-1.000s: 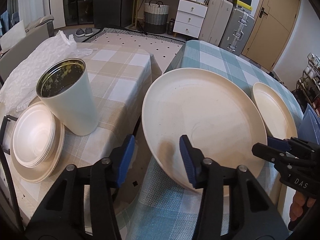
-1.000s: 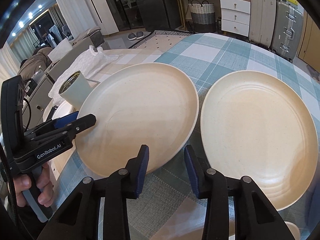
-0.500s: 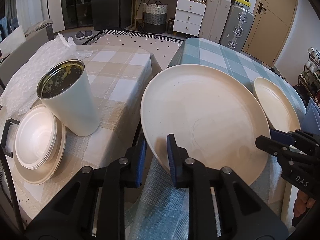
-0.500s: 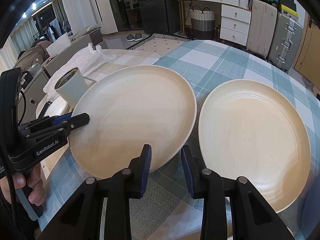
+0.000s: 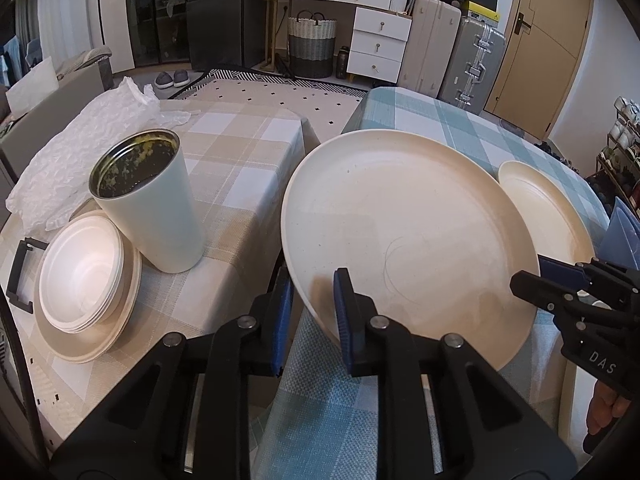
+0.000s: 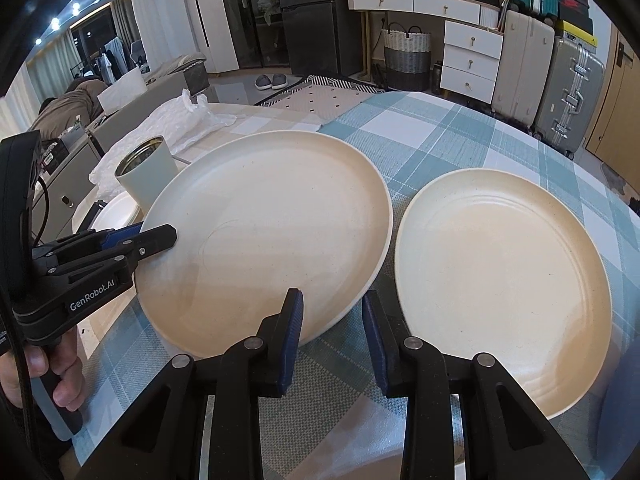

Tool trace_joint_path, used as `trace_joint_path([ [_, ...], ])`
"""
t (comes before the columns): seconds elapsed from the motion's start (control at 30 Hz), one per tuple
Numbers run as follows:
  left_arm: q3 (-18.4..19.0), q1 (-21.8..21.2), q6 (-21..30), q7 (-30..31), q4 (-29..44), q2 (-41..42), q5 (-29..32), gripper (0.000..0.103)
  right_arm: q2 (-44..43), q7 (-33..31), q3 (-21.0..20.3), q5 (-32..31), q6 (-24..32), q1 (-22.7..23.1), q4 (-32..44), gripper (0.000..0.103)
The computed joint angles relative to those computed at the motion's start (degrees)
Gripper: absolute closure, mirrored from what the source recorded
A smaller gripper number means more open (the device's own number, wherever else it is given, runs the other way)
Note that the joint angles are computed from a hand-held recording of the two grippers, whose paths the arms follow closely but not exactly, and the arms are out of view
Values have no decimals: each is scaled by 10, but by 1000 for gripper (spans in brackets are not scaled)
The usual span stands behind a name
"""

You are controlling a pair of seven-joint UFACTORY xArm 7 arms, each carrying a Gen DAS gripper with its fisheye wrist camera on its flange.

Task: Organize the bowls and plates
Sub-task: 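Carry the held cream plate with both grippers over another cream plate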

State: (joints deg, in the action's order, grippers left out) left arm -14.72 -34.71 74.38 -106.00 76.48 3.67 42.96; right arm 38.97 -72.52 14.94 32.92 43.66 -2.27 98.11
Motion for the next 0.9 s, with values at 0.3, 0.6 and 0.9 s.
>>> trace_joint_path([
  [0.3, -12, -30, 58, -17, 42, 10, 22, 85, -49, -54, 10, 49, 0, -28, -52, 72],
  [0.6, -13, -77, 128, -11, 122, 50, 44, 85, -96, -110, -6, 107, 21, -48, -94, 72],
  [0.9, 12, -159, 206, 10, 256, 127, 74, 85, -144, -165, -35, 165, 55, -69, -131, 72],
])
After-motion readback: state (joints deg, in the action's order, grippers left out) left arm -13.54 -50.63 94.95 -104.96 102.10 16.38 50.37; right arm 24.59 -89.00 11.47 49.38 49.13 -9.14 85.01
